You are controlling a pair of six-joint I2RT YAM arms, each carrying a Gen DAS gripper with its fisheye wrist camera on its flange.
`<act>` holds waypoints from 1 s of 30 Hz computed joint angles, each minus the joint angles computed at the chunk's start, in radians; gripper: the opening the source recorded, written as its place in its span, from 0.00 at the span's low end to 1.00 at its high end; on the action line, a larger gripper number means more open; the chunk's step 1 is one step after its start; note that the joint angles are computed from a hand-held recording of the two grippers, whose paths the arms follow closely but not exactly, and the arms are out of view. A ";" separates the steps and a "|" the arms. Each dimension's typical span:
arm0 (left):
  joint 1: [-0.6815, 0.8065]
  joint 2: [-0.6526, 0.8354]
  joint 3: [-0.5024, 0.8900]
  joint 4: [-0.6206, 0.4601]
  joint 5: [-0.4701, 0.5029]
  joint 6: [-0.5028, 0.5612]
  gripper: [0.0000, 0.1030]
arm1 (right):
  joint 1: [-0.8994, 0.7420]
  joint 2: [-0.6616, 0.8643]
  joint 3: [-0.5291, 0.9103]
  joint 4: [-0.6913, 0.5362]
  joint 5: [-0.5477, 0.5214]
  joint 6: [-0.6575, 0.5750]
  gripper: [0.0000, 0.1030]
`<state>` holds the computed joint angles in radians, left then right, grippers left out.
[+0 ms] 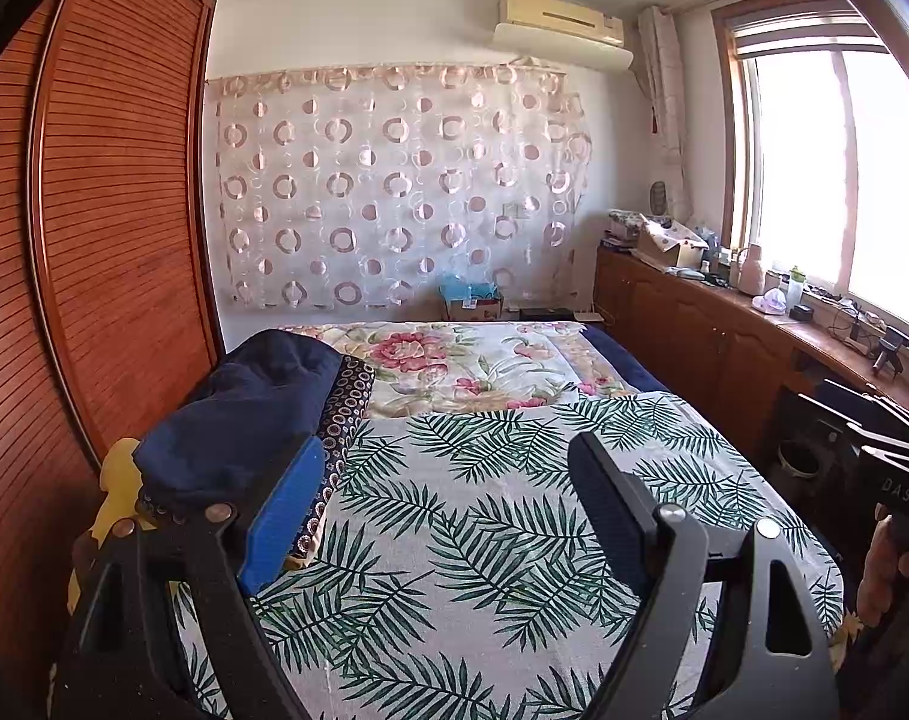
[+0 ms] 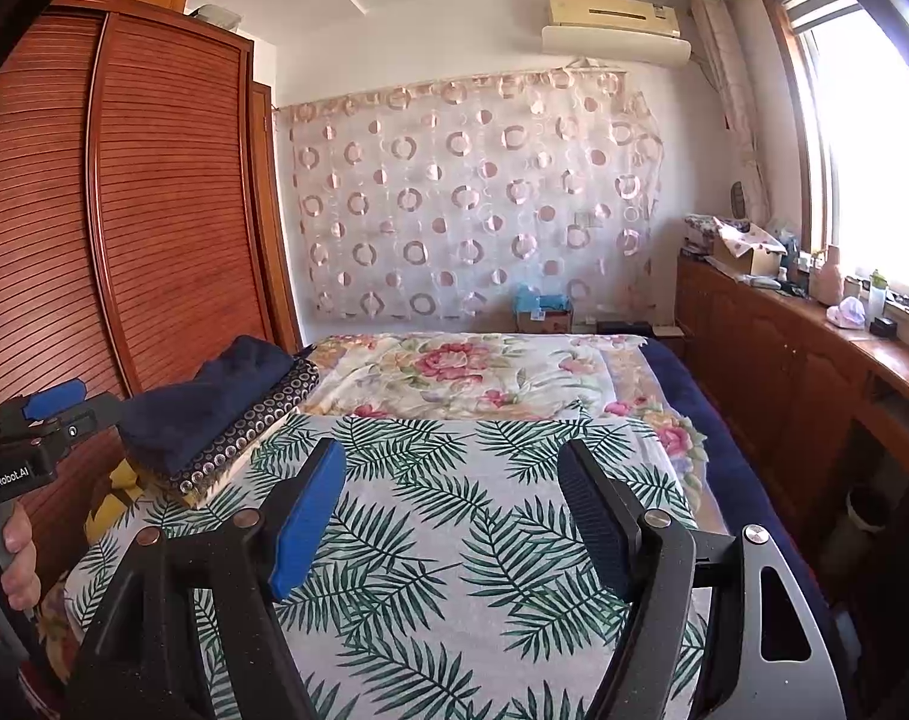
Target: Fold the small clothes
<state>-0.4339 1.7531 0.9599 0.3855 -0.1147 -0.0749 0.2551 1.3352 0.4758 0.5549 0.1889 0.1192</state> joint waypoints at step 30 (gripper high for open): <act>0.003 0.006 -0.008 0.019 -0.002 0.003 0.81 | -0.039 -0.001 -0.011 0.018 -0.044 -0.023 0.73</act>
